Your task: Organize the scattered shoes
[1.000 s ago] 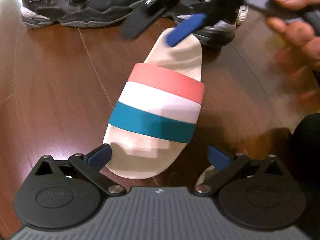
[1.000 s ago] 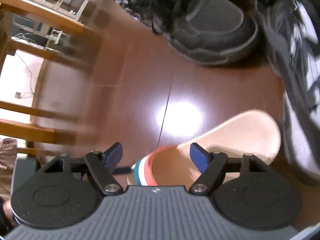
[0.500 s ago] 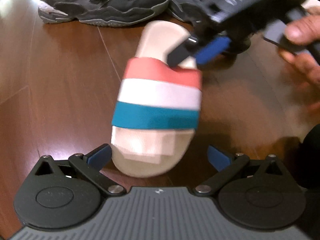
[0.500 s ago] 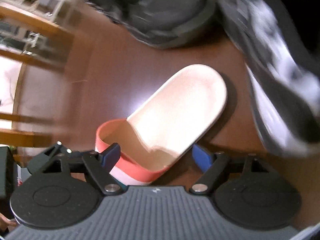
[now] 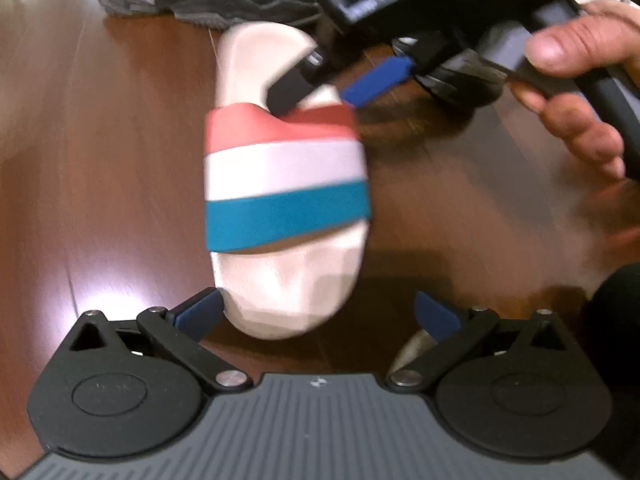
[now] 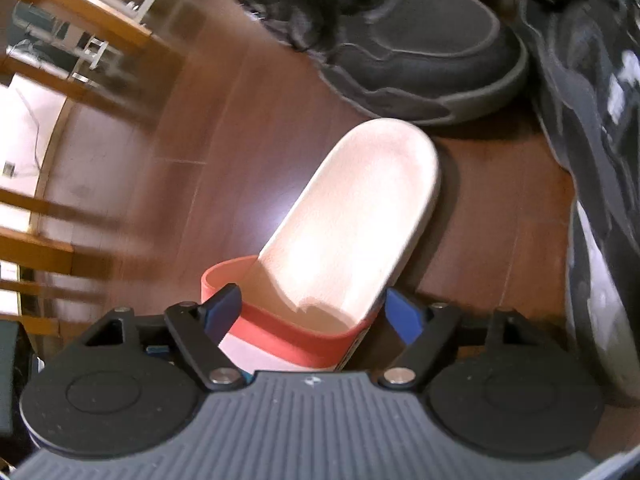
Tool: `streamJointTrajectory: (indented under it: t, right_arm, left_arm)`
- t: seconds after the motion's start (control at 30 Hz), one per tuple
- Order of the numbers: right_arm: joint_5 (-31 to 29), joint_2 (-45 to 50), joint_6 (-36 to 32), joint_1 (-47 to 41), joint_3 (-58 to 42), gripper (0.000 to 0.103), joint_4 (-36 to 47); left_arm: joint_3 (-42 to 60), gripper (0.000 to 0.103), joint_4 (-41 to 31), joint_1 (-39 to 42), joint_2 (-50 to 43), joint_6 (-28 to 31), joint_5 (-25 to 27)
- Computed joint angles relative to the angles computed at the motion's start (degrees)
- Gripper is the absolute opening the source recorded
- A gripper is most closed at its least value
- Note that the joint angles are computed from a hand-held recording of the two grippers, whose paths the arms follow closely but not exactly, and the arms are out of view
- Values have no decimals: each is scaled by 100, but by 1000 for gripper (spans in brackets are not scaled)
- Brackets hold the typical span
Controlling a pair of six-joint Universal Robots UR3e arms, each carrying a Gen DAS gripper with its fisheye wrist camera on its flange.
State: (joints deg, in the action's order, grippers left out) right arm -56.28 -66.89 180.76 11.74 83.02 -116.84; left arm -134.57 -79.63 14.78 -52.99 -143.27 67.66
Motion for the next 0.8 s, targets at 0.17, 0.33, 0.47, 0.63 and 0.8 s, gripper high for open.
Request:
streamJointTrajectory:
  t: [0.17,0.33,0.47,0.63,0.8]
  right_arm:
    - [150,185,-204,111,-582,76,333]
    - [251,-868,-26,-671,-313,76,37]
    - [487,-1473,689,-1708,-85,77,-226]
    - [942,-1825,2656,-2941,547,76,-522]
    - [778,-1793,4682,-2953,1248,75,-1720]
  left_arm:
    - [28,103,-84,-126,154,-123,297]
    - [536,103,-15,291,80,-156,333]
    - [1359,103,650,397,-632,-457,350]
    - [4041,103,1135,-401,-2651,-877,826]
    - [7041,103,642,-1571,-4453,-1376,1801]
